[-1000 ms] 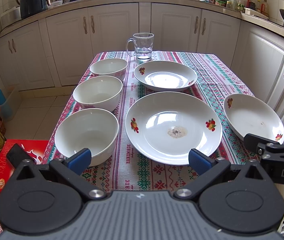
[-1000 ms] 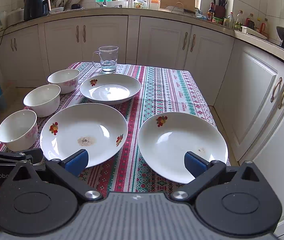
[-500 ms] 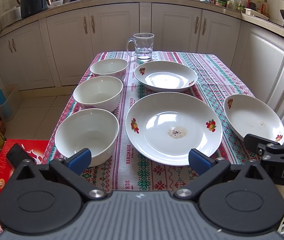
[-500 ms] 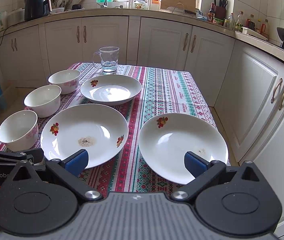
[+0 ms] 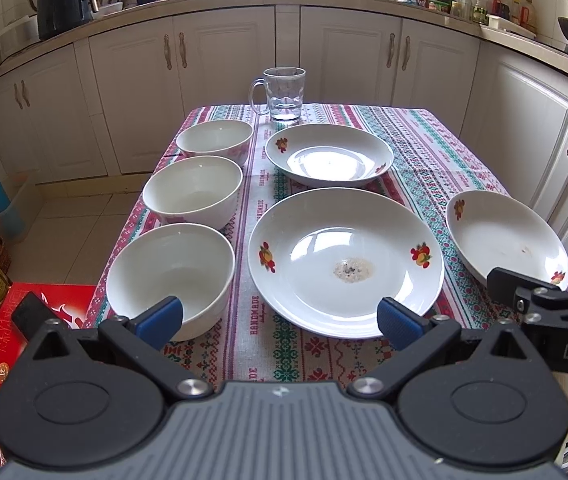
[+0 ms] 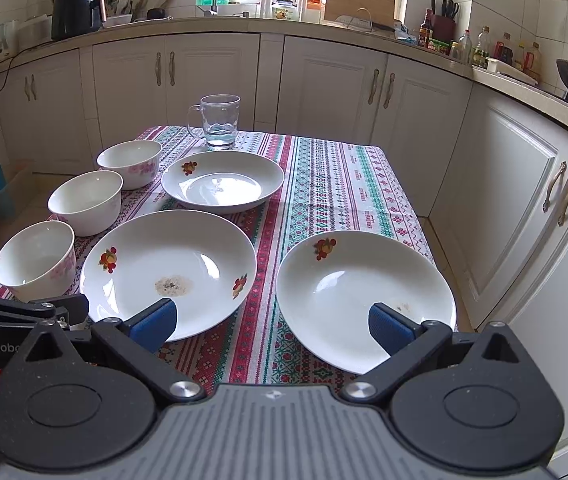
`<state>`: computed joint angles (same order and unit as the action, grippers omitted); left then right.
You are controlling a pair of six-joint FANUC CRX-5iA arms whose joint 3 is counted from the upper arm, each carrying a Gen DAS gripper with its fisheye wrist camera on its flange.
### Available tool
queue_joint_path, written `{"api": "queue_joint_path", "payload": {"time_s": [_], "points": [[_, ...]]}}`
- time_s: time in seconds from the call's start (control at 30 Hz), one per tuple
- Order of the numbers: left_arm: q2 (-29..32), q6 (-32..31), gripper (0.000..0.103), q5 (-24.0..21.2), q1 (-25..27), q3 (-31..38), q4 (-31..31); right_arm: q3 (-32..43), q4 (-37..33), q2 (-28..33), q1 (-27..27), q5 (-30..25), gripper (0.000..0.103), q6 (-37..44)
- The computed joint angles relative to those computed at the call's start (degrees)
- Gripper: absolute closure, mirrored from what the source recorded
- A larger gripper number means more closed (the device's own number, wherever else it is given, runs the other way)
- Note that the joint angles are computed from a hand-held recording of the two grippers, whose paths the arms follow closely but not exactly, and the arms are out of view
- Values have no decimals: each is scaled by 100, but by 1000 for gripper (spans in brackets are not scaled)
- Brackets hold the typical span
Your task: Organize plates and bowls
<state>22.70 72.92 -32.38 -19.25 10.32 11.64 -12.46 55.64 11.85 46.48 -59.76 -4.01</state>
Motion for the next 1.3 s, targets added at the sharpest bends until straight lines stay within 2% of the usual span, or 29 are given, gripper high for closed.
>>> {"api": "queue_joint_path", "payload": {"time_s": [0.37, 0.53, 0.63, 0.8, 1.0, 1.3], "points": [[176, -645, 1, 228, -17, 37, 539, -195, 216, -80, -149, 263, 0, 67], [325, -845, 1, 249, -21, 190, 664, -607, 593, -316, -298, 531, 0, 202], [467, -785, 1, 113, -30, 404, 564, -878, 670, -495, -402, 605, 0, 346], [714, -670, 1, -189, -69, 763, 439, -1216, 252, -689, -511, 524, 0, 572], [906, -769, 1, -441, -137, 1044, 449, -1666, -288, -843, -719, 1144, 0, 457], [1177, -584, 1, -851, -261, 1542, 126, -1823, -90, -658, -1011, 1757, 0, 567]]}}
